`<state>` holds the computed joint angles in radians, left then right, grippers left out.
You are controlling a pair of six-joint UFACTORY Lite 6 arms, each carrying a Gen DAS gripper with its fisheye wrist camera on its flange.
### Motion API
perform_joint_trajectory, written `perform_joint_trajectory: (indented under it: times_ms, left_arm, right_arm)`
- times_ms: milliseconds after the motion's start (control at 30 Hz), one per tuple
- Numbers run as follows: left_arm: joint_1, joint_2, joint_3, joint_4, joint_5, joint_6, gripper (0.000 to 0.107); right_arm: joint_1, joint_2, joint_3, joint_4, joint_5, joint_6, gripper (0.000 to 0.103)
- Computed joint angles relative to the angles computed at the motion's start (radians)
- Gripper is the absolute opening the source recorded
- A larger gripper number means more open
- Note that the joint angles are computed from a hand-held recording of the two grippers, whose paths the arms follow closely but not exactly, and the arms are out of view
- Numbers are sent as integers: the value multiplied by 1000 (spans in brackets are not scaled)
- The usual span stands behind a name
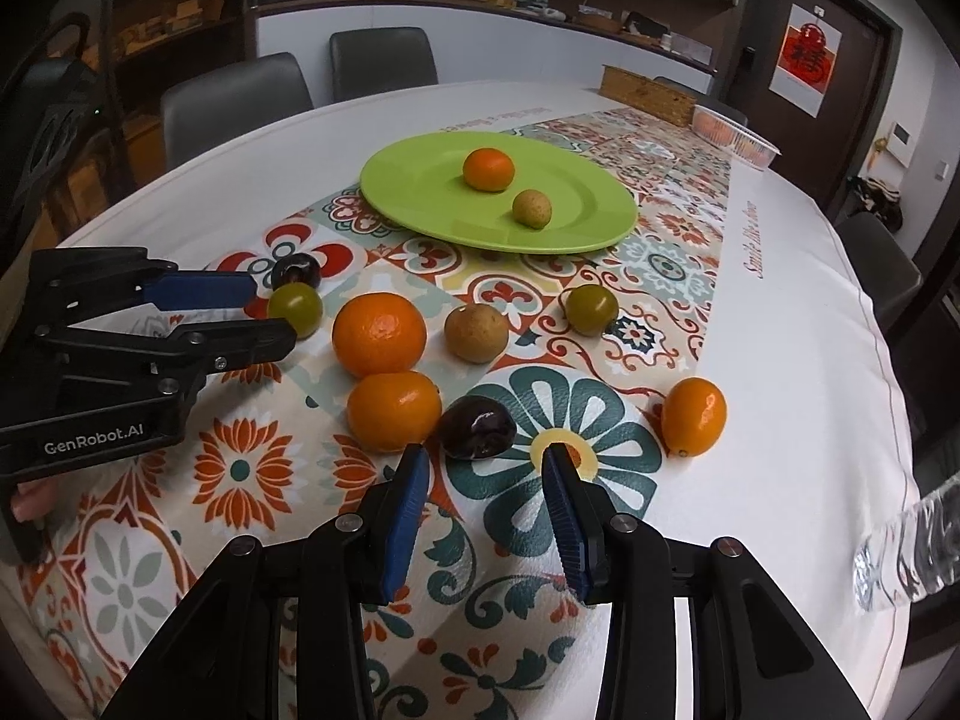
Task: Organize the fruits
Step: 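Grasp a green-yellow fruit with the left tool while the right tool grasps a dark plum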
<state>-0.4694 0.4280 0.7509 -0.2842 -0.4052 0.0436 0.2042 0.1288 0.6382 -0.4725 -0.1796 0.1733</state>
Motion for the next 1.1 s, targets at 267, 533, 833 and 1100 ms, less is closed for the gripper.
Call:
perform_joint_trajectory:
  times_ms: [267,533,833,1100]
  left_arm:
    - [6,38,46,-22,26,23,40]
    - [-6,54,86,-95,29,101,37]
    - [-15,56,95,-161,29,168,35]
    - [-23,58,93,-213,28,220,27]
  right_arm:
    - [-5,49,32,-8,-12,-12,40]
    - [-20,88,72,-128,-28,87,40]
    - [-25,118,98,-263,-51,202,32]
    - [-32,111,84,-263,-68,241,30]
